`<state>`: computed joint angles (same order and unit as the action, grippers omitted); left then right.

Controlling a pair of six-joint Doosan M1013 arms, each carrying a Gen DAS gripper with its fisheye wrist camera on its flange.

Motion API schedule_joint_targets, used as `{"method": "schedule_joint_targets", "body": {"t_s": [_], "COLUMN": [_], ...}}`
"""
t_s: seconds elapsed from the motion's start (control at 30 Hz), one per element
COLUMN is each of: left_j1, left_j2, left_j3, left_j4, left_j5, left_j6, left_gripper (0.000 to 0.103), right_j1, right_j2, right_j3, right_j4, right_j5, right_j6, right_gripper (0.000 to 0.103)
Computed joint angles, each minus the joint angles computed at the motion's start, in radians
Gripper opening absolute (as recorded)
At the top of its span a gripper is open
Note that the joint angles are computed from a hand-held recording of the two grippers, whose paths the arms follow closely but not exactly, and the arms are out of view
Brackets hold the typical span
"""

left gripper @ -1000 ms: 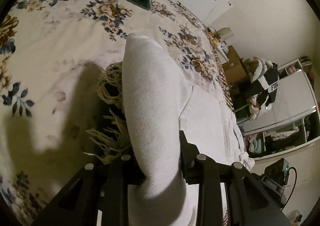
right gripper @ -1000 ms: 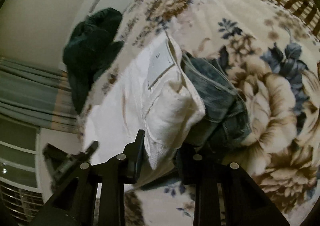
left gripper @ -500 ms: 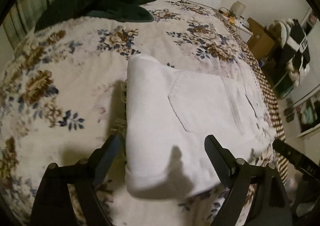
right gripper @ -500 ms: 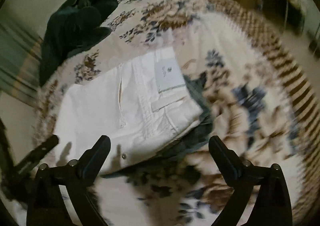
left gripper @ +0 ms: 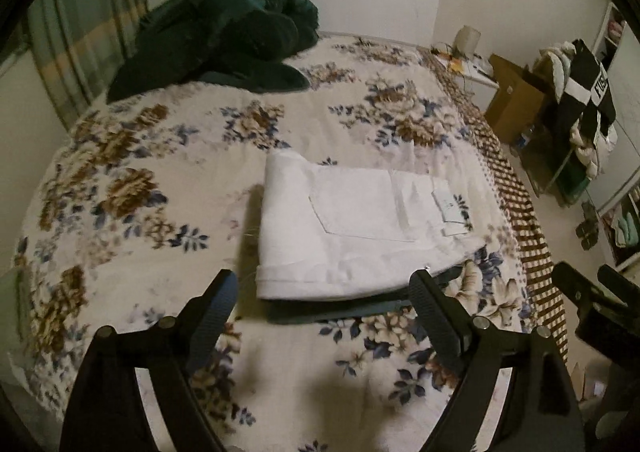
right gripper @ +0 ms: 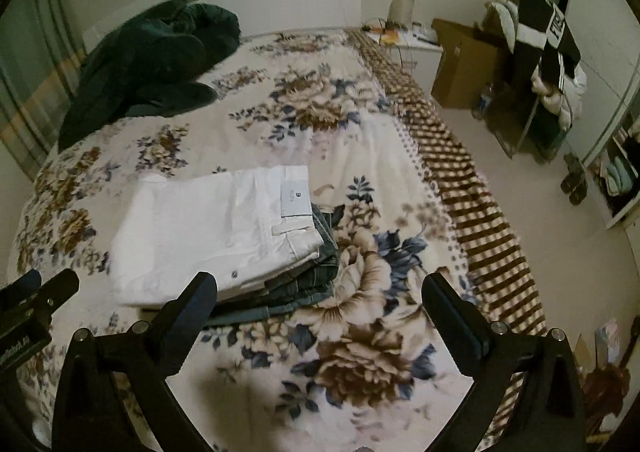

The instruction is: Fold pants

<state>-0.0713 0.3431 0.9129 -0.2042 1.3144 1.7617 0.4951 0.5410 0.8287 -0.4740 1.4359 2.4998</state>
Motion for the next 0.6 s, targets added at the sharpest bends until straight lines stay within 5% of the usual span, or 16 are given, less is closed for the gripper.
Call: {"method": "schedule_joint_targets", "body": {"t_s": [0.6], "left_j1": [-0.014], "left_j2": [-0.291], "left_j3": [0.080], "left_j4": [0.053], "left_j5": [-0.017], "left_j6": [-0.056], "left_gripper": [0.087], "right_j1": [0.236], "right_j2": [-0.242], "right_j3": [0.008], "right_j4": [-0.205], "right_j5": [0.081], "right_j6": [-0.027], "right_gripper": [0.103]}}
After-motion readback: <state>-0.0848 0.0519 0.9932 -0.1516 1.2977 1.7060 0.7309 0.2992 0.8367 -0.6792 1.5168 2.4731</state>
